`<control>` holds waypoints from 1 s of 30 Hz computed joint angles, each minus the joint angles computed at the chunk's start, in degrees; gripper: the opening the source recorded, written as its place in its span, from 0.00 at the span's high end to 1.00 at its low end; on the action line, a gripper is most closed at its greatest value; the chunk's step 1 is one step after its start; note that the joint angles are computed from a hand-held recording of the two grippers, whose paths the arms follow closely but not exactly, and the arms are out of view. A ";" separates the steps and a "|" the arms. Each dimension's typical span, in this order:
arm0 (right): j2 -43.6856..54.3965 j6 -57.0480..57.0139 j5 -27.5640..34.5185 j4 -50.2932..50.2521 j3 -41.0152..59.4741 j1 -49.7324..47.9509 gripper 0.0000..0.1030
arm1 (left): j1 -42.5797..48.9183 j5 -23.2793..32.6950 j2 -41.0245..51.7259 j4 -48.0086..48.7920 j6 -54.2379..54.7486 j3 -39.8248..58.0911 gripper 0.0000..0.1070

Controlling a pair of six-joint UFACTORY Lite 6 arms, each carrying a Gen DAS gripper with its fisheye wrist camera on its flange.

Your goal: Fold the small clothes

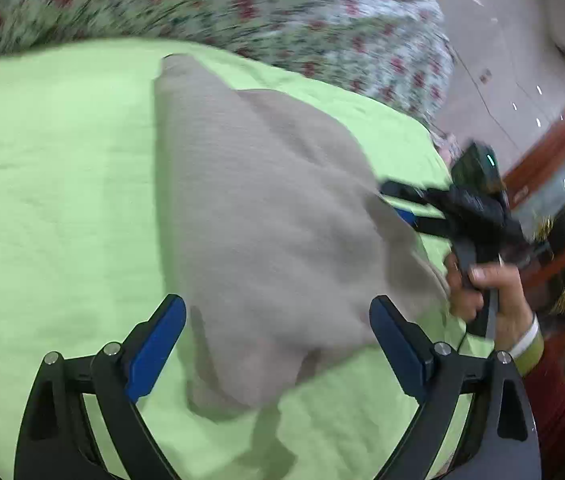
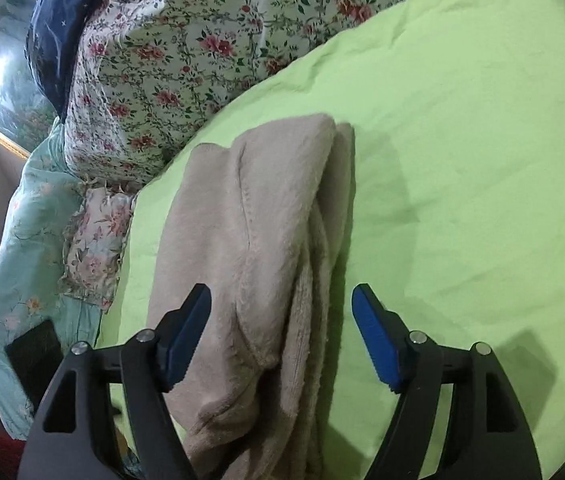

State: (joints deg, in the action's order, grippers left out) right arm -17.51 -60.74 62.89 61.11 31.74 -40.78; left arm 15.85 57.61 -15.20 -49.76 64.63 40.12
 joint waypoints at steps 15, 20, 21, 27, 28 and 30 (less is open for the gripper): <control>14.06 -2.26 -5.68 5.40 5.15 8.54 0.30 | -8.89 -4.34 32.55 -5.58 -3.26 20.61 0.29; 14.84 -0.07 -8.50 7.16 5.04 13.63 0.65 | -7.68 -3.14 33.85 -7.22 -1.89 21.91 0.58; 13.05 0.79 -9.05 7.18 4.33 14.42 0.66 | -7.15 -2.46 32.23 -7.10 -1.44 21.13 0.61; -4.99 8.04 -9.88 10.81 -3.78 24.75 0.69 | 6.97 8.36 15.82 -1.54 3.38 14.14 0.62; -7.36 8.90 -11.16 12.52 -5.19 28.00 0.69 | 10.91 11.49 14.89 -0.27 4.57 14.57 0.62; -10.71 9.80 -15.77 18.46 -7.65 37.51 0.69 | 19.56 18.03 15.63 3.29 6.74 17.44 0.62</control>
State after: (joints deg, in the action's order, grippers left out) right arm -28.22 -50.94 47.13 79.57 24.09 -3.27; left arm 35.41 75.64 0.44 -46.48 71.37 57.57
